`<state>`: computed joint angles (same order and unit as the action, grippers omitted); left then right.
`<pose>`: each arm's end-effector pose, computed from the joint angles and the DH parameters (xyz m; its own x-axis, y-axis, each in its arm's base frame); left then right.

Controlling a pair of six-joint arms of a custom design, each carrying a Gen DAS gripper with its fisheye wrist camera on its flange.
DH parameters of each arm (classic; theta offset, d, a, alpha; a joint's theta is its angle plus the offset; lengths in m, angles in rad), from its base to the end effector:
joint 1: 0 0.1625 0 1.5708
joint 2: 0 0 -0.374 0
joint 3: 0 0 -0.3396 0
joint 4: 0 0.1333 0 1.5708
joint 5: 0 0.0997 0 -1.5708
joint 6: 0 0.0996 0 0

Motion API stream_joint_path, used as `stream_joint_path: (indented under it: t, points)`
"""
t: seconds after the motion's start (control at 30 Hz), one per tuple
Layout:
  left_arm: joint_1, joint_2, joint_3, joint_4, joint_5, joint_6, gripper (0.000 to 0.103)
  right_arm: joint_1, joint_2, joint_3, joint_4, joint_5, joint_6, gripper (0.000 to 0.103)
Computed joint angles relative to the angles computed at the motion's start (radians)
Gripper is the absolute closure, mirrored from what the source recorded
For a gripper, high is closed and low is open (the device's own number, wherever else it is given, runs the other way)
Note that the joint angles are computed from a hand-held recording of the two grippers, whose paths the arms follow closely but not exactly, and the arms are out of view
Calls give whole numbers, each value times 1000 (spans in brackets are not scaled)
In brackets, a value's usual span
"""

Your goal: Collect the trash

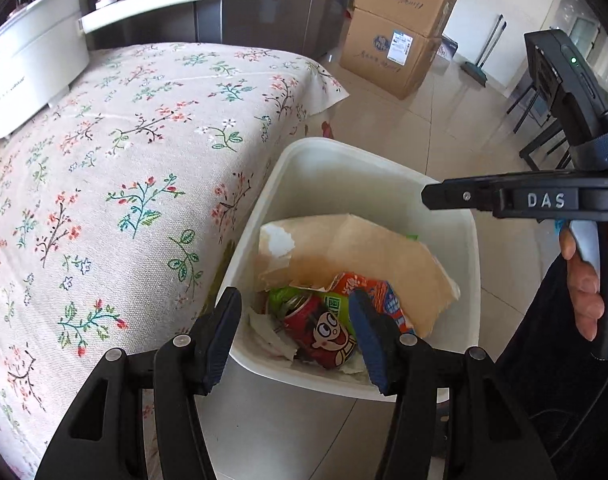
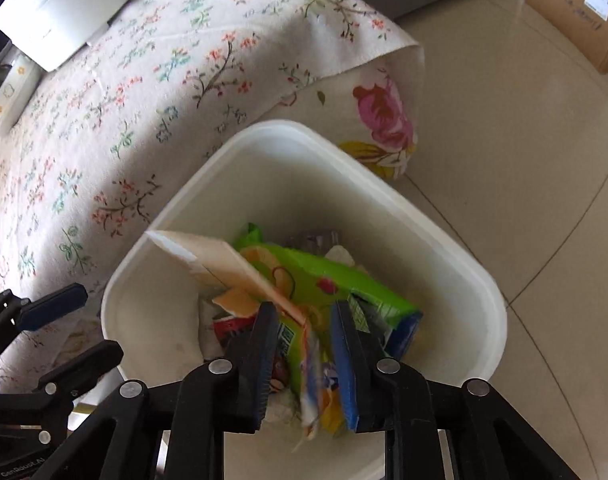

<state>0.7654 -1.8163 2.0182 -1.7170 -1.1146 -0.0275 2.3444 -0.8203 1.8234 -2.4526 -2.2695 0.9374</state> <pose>-0.1198 -0.3608 0.3624 -0.6239 0.6451 -0.4412 0.7031 0.7098 0.0436 0.4180 -0.3289 0.0619 -0.8511 0.2228 0.4755 -0.0128 0.8964 -0.4430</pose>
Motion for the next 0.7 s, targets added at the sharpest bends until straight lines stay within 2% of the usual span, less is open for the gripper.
stream_joint_path:
  t: [0.03, 0.1, 0.27, 0.43, 0.53, 0.57, 0.6, 0.63, 0.7]
  points:
    - [0, -1, -1, 0, 4, 0, 44, 7, -8, 6, -10, -21, 7, 61]
    - [-2, -1, 0, 1, 18, -2, 44, 18, -17, 12, -19, -55, 16, 56]
    - [-1, -10, -16, -4, 32, 8, 44, 11, -10, 9, -39, -36, -6, 56]
    - [-6, -22, -17, -14, 56, -7, 44, 25, 9, -16, -26, -60, -35, 56]
    - [-9, -27, -17, -9, 63, -13, 44, 30, 36, -35, -39, -32, -116, 57]
    - [-12, -30, -16, -7, 67, -13, 44, 33, 55, -53, -27, -16, -157, 60]
    - [-17, -33, -14, -8, 73, -14, 44, 38, 79, -76, -4, -5, -195, 70]
    - [-20, -34, -12, -9, 77, -13, 44, 42, 103, -100, 22, 5, -224, 85]
    - [-24, -41, -10, -7, 82, -18, 44, 47, 140, -138, 76, 10, -240, 91]
